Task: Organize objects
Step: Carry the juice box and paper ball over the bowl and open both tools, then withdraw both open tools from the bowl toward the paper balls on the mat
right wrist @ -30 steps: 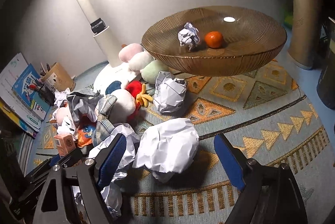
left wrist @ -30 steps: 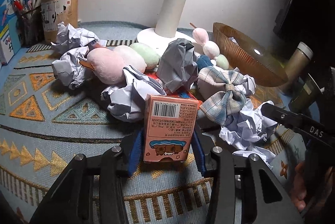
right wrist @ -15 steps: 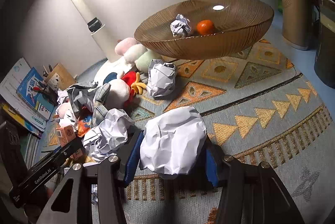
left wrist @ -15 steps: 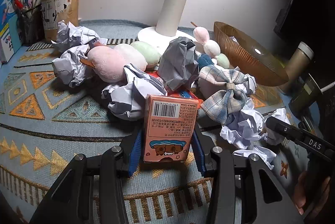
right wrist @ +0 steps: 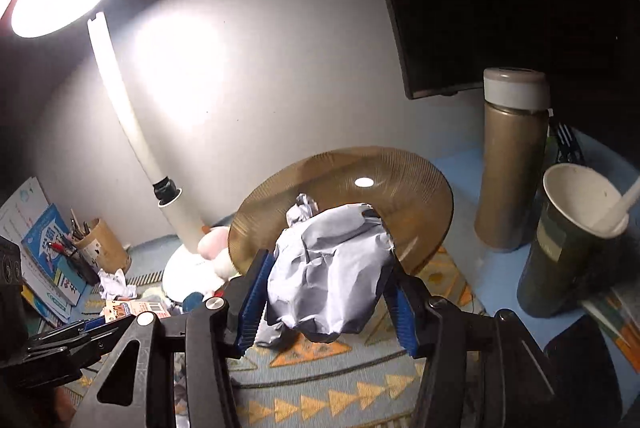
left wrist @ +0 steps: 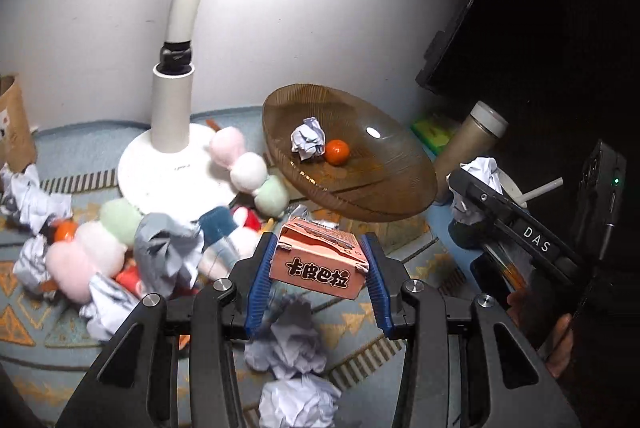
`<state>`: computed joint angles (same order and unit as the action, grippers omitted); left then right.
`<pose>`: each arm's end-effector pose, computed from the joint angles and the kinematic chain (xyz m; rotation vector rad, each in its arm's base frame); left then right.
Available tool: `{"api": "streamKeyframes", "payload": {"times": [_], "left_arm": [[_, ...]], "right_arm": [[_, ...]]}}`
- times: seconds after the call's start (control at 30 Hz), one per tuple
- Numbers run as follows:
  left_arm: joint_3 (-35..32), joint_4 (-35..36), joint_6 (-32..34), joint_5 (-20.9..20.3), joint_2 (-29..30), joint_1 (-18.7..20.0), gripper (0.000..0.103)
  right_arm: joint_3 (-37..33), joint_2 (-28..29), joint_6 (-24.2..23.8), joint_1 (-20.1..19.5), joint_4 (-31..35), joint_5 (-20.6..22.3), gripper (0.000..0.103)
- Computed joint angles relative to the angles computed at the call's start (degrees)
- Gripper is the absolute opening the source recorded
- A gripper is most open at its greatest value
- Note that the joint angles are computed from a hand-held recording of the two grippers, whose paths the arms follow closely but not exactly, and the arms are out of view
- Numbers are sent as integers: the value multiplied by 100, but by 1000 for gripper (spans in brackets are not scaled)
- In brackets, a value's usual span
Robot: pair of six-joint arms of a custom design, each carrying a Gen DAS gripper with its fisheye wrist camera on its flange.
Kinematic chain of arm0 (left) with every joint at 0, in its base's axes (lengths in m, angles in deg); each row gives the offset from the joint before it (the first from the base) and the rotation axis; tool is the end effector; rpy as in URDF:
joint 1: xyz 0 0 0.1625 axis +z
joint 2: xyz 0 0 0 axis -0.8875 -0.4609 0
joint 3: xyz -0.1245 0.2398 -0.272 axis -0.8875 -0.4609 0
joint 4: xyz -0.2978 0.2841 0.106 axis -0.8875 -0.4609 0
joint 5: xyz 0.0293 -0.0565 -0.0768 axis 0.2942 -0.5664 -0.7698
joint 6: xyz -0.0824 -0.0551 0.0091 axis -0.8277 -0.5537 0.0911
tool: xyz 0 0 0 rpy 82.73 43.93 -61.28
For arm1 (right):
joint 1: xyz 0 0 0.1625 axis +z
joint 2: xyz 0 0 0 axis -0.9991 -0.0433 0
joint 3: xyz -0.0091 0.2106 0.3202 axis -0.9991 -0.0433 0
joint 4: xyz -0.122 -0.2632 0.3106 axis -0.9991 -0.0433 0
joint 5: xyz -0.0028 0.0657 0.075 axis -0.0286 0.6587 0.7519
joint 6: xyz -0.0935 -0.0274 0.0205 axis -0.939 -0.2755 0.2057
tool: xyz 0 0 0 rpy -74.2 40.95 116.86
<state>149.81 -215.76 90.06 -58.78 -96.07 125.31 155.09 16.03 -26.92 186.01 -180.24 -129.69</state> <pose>-0.1632 -0.6931 0.1846 0.6364 2.6493 -0.8758 0.2027 -0.7028 0.1802 0.4374 -2.3396 1.2324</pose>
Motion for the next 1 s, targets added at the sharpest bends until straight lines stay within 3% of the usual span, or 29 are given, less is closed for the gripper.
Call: {"api": "streamKeyframes", "payload": {"times": [0.2, 0.33, 0.47, 0.53, 0.57, 0.6, 0.67, 0.8, 1.0], "left_arm": [[-1435, 446, 271, -202, 1013, 76, 39], [-2103, 634, 417, -338, 1519, 107, 39], [-2718, 840, 463, -86, 2000, 127, 39], [-2930, 895, 411, -48, 2150, 159, 41], [-2983, 924, 385, -39, 2179, 173, 47], [-3002, 981, 353, -81, 2171, 192, 51], [-2953, 1065, 265, -341, 2076, 252, 51], [-2574, 1025, 176, -412, 1732, 234, 51], [-1016, 48, 267, -248, 566, -21, 51]], "right_arm": [[-1021, 471, 339, -178, 864, 28, 53], [-1336, 634, 435, -267, 1217, -23, 53], [-1419, 663, 612, -346, 1477, 29, 53], [-1464, 676, 656, -364, 1567, -9, 64], [-1441, 648, 699, -383, 1593, 38, 76], [-1370, 605, 733, -400, 1509, 109, 84], [-1251, 543, 653, -383, 1294, 99, 84], [-939, 293, 667, -332, 1186, 212, 84], [-144, -215, 624, -102, 904, 277, 85]]}}
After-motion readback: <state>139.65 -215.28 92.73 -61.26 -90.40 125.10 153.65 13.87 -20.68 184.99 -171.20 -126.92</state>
